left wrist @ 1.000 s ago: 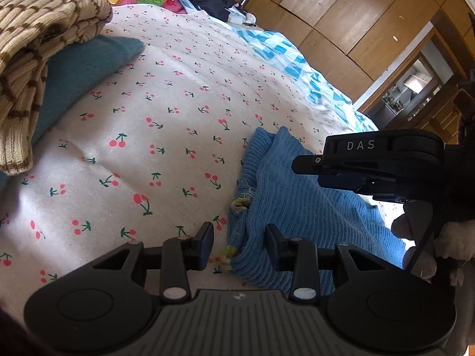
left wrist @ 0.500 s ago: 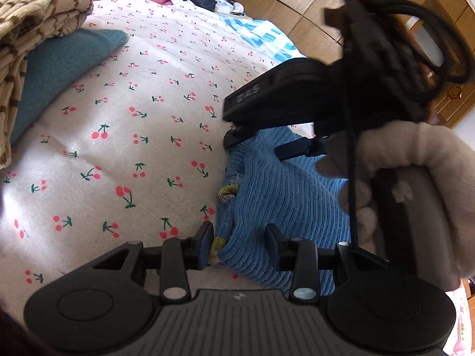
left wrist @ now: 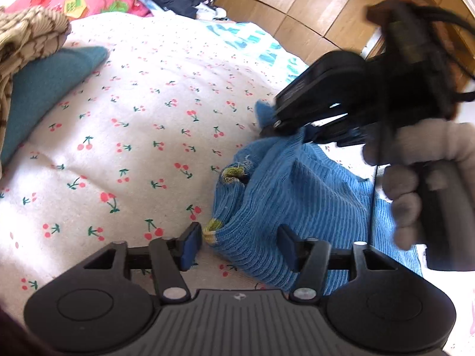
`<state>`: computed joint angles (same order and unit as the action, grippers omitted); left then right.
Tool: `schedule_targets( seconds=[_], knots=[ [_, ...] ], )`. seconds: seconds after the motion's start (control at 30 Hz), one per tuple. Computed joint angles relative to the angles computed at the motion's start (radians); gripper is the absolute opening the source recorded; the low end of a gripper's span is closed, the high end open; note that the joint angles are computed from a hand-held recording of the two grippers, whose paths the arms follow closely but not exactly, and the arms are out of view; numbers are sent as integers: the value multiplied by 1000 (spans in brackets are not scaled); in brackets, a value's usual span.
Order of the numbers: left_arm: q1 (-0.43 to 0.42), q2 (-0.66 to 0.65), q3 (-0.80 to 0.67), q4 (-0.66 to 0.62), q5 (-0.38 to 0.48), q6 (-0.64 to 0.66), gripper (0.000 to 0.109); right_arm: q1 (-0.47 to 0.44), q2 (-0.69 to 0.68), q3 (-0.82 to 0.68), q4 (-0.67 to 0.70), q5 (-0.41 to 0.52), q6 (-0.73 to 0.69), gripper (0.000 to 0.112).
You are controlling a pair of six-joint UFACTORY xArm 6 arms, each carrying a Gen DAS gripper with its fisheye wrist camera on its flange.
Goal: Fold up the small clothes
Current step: 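Grasp the sweater side with the right tool and fold it toward the left tool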
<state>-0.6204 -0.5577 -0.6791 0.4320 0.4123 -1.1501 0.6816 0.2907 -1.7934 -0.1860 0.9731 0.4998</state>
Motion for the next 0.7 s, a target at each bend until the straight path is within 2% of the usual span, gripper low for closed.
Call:
schedule_targets(
  seconds=[0.1,0.27,0.33,0.4,0.43,0.47,0.7],
  knots=[
    [-14,14,-17,72,16,-32,72,-19,-88,93,35,-64,-10,16],
    [-25,60,-50,106,11,-40,71,-59,-199,227,108,-152,-33,16],
    [-44,61,-65,123,24,-37,50,-73,-236,279,143,-186,-36,16],
    [-66,62,-83,142,40,-36,36,-93,-288,344,198,-227,-51,16],
    [-82,69,-102,147,53,-29,25,-103,-311,370,222,-243,-61,16],
    [-94,72,-115,139,57,-21,22,-115,-340,402,246,-259,-72,16],
    [-184,148,-255,155,6,46,21,-221,-585,618,361,-324,-155,16]
  ],
)
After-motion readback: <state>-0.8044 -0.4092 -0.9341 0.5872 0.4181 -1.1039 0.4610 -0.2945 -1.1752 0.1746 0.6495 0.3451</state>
